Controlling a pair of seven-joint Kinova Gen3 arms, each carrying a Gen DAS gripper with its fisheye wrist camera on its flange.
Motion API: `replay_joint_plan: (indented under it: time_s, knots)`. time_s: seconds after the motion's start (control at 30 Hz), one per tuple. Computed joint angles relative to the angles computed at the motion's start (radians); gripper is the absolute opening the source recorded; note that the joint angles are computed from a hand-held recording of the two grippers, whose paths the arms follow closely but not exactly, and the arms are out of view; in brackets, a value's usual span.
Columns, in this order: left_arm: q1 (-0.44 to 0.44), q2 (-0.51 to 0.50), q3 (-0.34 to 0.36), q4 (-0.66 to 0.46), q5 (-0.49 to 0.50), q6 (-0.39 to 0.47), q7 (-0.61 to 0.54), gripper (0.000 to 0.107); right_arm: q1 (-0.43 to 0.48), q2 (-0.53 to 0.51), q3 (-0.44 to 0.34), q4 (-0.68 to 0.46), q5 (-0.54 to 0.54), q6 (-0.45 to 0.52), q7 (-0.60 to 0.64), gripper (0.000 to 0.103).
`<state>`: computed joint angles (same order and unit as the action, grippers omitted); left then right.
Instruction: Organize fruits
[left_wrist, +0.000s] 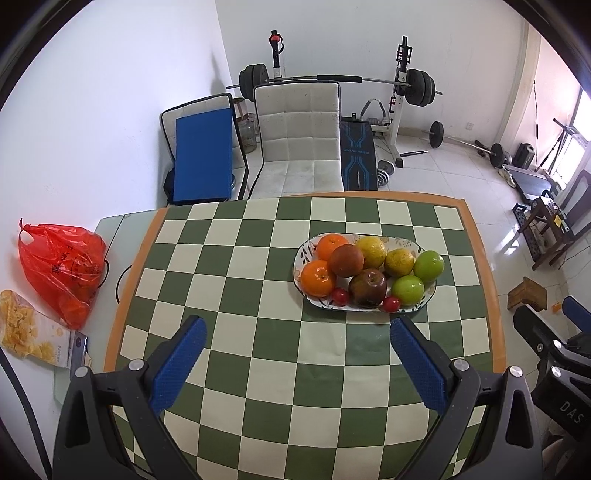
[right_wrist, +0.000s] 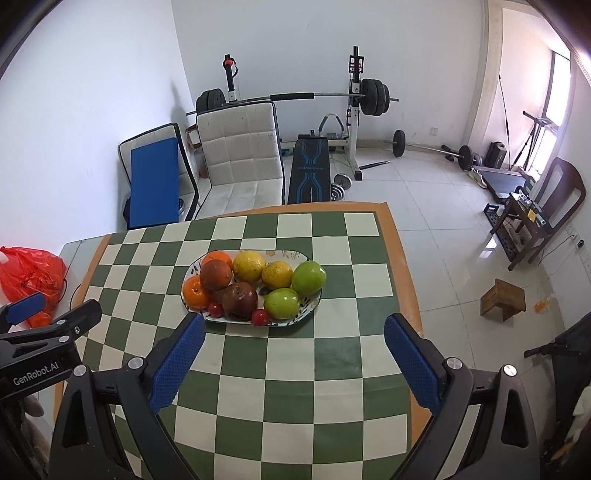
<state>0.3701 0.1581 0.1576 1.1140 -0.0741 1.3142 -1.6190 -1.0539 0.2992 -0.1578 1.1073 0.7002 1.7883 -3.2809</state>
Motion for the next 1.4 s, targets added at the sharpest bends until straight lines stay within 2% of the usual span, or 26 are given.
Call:
replay_joint_plan:
  time_s: [0.43, 0.73, 1.4]
  knots:
    - [0.003, -0.006, 0.002, 0.012, -0.003, -0.013, 0.001, 0.103, -0.002, -0.001, 0.0, -0.001, 0.002, 0.01, 0.002, 0.1]
    - [0.004, -0.022, 0.007, 0.047, -0.002, -0.056, -0.016, 0.103, -0.009, -0.005, -0.003, -0.001, 0.006, 0.025, -0.008, 0.1]
    - [0.0, -0.028, 0.01, 0.047, 0.008, -0.053, -0.021, 0.103, -0.015, -0.003, -0.006, -0.018, 0.009, 0.042, 0.0, 0.1]
